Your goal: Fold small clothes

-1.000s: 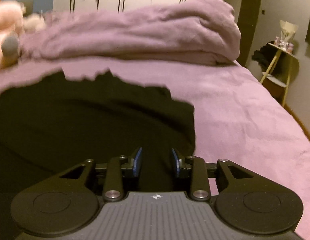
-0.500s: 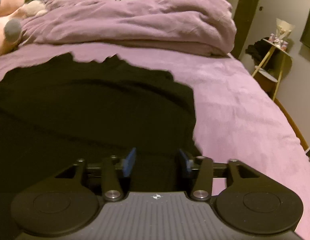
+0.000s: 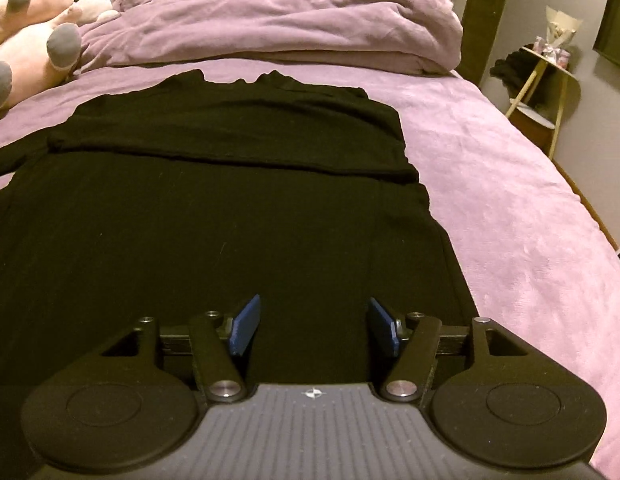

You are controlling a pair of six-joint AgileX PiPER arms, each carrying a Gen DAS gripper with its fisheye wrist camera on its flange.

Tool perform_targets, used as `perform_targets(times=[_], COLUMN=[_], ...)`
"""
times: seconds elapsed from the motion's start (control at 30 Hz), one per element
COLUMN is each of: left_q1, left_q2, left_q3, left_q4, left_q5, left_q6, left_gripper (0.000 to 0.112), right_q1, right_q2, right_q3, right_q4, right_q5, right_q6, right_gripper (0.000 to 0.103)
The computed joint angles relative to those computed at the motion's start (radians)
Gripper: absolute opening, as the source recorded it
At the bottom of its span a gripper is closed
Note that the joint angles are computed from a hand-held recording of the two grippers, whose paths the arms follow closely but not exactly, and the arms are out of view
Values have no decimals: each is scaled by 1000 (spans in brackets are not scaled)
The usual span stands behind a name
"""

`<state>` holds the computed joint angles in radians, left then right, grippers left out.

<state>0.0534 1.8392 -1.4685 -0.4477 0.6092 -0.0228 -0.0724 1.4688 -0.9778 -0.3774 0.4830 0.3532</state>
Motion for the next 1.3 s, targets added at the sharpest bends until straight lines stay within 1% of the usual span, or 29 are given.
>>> perform_targets(times=[0.07,0.13,0.2,0.23,0.33,0.43,0.5,0.57,0.6,0.67,0.77,0.83,0.9,0.97,1.0,1.07,1.13,1.17,1.23,1.3], left_q1=[63,125,184,214,308,354,367,363,373,381,400,387,358,312,285,210,118,75,-38,-147], left_q2=[-14,-8,16,30,88,133,155,184,196,213,216,200,167,133,119,98,77,76,93,116], left_q3=[47,62,54,49,20,9,1,-24,-33,-42,-29,-33,-41,-80,-101,-173,-233,-265,-348,-388], left_q4=[-41,-59,-67,-101,-330,-525,-590,-580,-589,-617,-684,-643,-614,-578,-550,-505,-505,-494,-410,-343], left_q5=[-37,-62,-90,-102,-88,-108,-125,-144,-143,-144,-140,-161,-179,-166,-161,-122,-87,-59,-12,22], left_q6=[-1,-14,-33,-26,76,149,164,120,118,116,156,165,253,342,362,417,499,521,498,491], left_gripper=[78,77,74,68,62,59,50,29,25,12,9,6,6,6,6,6,6,6,6,15], right_q1=[-4,-10,-18,-19,-11,-2,3,6,7,8,3,-1,-4,-10,-13,-23,-35,-52,-62,-81], right_q2=[4,9,16,20,25,35,41,48,49,52,53,54,55,55,54,54,54,49,45,34], right_q3=[-20,-38,-46,-48,-45,-49,-53,-60,-61,-64,-61,-62,-67,-68,-69,-69,-70,-68,-66,-61], right_q4=[9,27,52,55,27,4,-10,-18,-20,-23,-21,-11,0,14,22,50,82,126,152,197], right_q5=[24,39,47,50,48,51,54,58,59,59,54,52,54,48,44,33,25,20,16,12], right_q6=[-2,3,-5,-4,23,48,62,68,69,68,63,59,53,43,39,26,13,-5,-22,-53], right_gripper=[63,63,63,64,65,67,68,68,68,69,70,70,70,70,70,70,70,70,70,70])
